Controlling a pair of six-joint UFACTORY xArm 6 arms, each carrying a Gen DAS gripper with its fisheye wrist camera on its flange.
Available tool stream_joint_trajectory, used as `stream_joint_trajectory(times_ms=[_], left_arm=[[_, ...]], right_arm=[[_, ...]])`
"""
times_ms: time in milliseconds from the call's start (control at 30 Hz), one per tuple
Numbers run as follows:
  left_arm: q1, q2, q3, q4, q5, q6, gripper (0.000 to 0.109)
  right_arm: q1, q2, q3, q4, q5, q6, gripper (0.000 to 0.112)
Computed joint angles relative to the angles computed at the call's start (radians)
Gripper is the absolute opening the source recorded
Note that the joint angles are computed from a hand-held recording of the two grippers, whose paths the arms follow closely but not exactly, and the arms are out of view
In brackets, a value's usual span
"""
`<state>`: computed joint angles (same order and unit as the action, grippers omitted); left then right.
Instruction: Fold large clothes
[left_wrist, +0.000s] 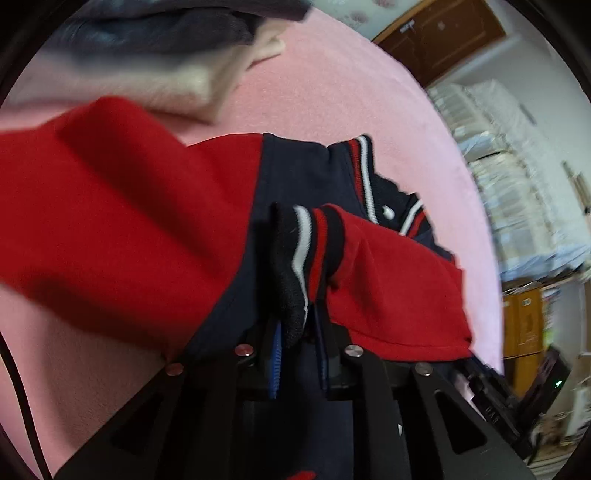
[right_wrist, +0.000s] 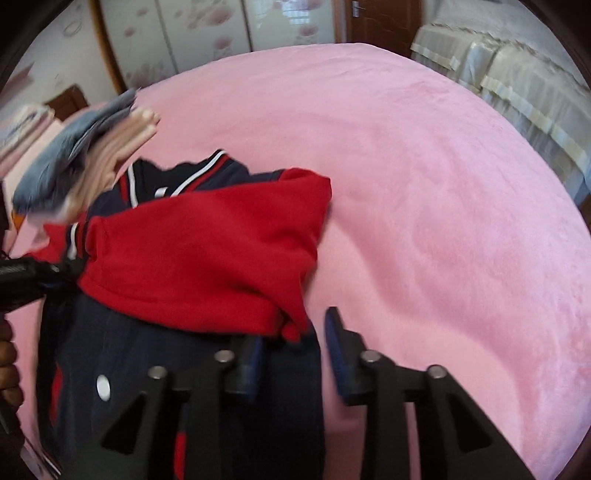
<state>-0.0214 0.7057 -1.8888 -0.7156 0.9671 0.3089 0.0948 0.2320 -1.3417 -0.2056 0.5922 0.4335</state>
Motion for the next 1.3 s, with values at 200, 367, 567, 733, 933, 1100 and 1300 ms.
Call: stream_joint_trajectory(times_ms=[200, 367, 567, 733, 933, 1100, 1300], left_arm=[[0.001, -0.05, 0.017, 0.014, -0.04, 0.071, 0.074], [-0.013, 0.047, -0.136, 0.088, -0.026, -0.036, 0.073], [-0.039, 0.18, -0.347, 0.152, 0.049, -0.089, 0.033], [-0.068, 0.195, -0.368, 0.244, -0.003, -0.099, 0.008], [-0.079, 0.245, -0.41, 0.292, -0.002, -0.151, 0.008], [-0.065, 0.061, -0.148, 0.254, -0.166, -0.092, 0.019], [-0.111, -0.052, -0.025, 0.164, -0.189, 0.029, 0.043]], right_arm=[[-0.014, -0.1, 0.064, 0.292, -0.053, -0.261, 0.057], [-0.054, -0.005, -0.07, 0.294, -0.053, -0.219, 0.058], [-0.081, 0.235, -0.344, 0.306, 0.038, -0.146, 0.058], [-0.081, 0.331, -0.452, 0.27, 0.097, -0.166, 0.005], [-0.068, 0.333, -0.423, 0.138, 0.094, -0.1, 0.008], [-0.075, 0.251, -0.365, 0.202, 0.06, -0.102, 0.024], [-0.035, 0.145, -0.257, 0.22, -0.033, -0.123, 0.026]])
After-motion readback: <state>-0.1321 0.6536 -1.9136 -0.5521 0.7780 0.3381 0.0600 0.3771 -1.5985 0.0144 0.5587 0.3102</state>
